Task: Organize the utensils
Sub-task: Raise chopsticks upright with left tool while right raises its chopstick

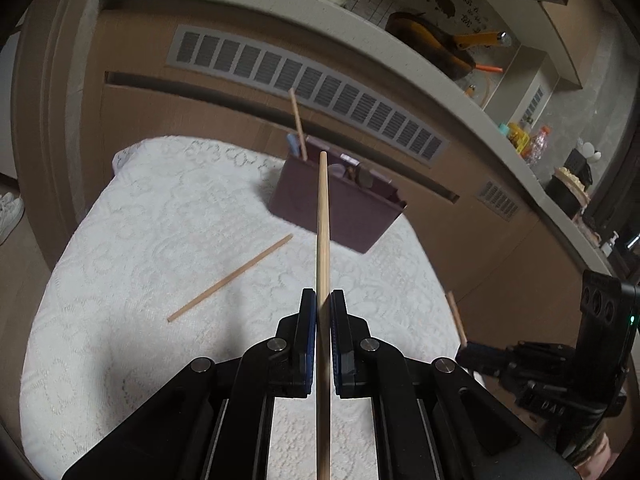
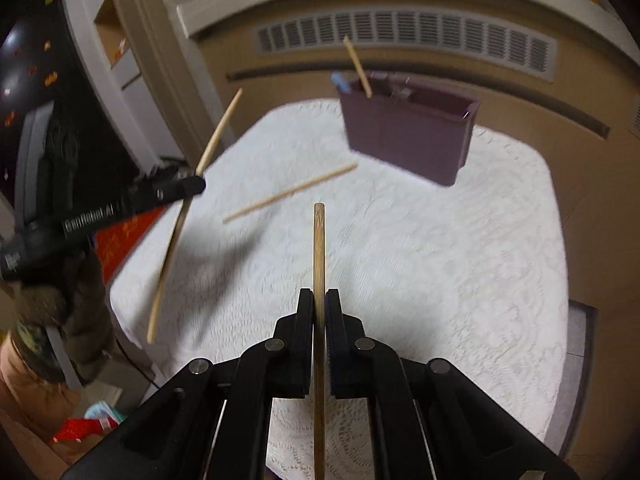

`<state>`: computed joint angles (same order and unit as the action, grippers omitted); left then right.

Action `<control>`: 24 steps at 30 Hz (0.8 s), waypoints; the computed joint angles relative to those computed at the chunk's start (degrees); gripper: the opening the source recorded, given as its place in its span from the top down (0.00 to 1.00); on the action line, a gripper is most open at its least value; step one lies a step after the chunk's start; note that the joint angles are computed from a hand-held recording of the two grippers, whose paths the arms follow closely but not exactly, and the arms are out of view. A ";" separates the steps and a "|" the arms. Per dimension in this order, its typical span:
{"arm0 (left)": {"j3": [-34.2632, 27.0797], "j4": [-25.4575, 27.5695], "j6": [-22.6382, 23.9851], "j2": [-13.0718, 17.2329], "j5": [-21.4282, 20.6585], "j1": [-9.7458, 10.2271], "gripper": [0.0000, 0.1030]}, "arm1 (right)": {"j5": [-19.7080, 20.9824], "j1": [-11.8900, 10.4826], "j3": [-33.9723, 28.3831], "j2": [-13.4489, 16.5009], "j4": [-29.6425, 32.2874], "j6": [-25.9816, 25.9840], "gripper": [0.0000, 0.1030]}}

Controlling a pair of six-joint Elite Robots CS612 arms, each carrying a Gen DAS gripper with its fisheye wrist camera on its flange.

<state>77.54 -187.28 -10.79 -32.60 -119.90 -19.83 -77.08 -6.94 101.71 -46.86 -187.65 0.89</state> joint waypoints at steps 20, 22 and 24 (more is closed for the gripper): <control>-39.64 -14.34 -6.22 15.05 4.57 -3.39 0.93 | -6.73 -1.87 -23.38 7.96 -26.18 4.05 0.94; -47.65 -9.84 -6.67 19.67 5.42 -3.74 0.93 | -6.82 -2.13 -24.96 9.47 -25.14 4.12 0.94; -53.73 -6.15 -6.20 23.31 6.93 -4.23 0.93 | -6.99 -2.39 -27.28 11.27 -22.95 3.60 0.94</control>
